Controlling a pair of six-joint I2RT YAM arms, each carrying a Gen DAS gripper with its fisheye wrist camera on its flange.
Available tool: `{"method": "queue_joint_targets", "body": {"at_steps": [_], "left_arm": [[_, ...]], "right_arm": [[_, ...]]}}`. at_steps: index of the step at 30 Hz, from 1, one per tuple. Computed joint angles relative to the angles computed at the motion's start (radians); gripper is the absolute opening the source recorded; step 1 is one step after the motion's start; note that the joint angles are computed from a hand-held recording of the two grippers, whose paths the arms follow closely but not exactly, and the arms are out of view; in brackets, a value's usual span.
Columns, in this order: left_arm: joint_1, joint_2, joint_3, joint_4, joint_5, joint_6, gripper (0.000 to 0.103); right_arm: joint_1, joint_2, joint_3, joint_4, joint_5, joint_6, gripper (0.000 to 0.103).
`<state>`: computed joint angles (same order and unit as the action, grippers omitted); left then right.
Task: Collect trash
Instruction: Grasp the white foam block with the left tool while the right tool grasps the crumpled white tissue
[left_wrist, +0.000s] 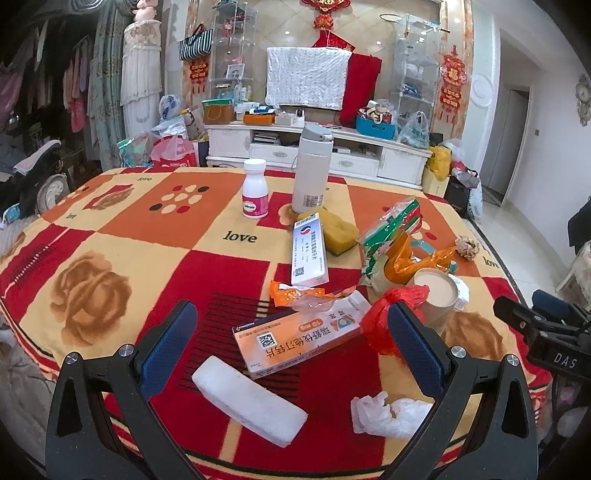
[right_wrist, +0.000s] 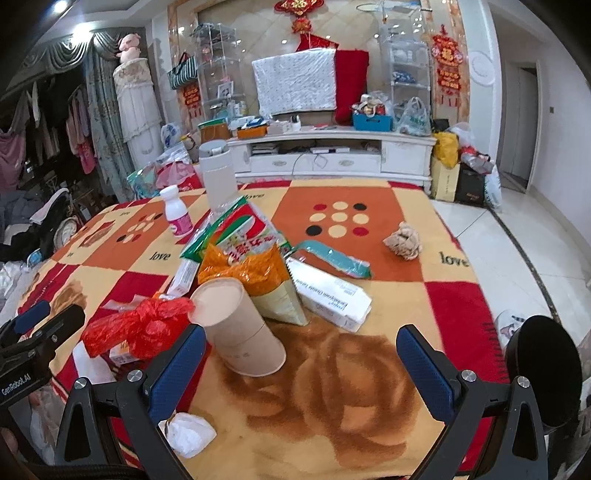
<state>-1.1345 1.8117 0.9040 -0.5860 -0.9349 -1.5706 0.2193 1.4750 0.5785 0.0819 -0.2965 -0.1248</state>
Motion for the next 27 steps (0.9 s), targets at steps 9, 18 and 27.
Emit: {"method": "queue_joint_targets", "body": {"at_steps": [9, 18, 27], "left_arm": [[-0.037, -0.113, -0.139, 0.039, 0.062, 0.014, 0.102], [-0.103, -0.126, -0.244, 0.067, 0.163, -0.034, 0.102], [-0.028, -0.092, -0.282, 0.254, 0.194, 0.059, 0.102]], "right_arm": [[0.018, 0.017, -0.019, 0.011, -0.003, -0.045, 0.102], [0.033, 0.074, -0.011, 0.024, -0.041, -0.07, 0.102], [0.035, 0.071, 0.002, -0.089, -0.176, -0.151, 0.094]]}}
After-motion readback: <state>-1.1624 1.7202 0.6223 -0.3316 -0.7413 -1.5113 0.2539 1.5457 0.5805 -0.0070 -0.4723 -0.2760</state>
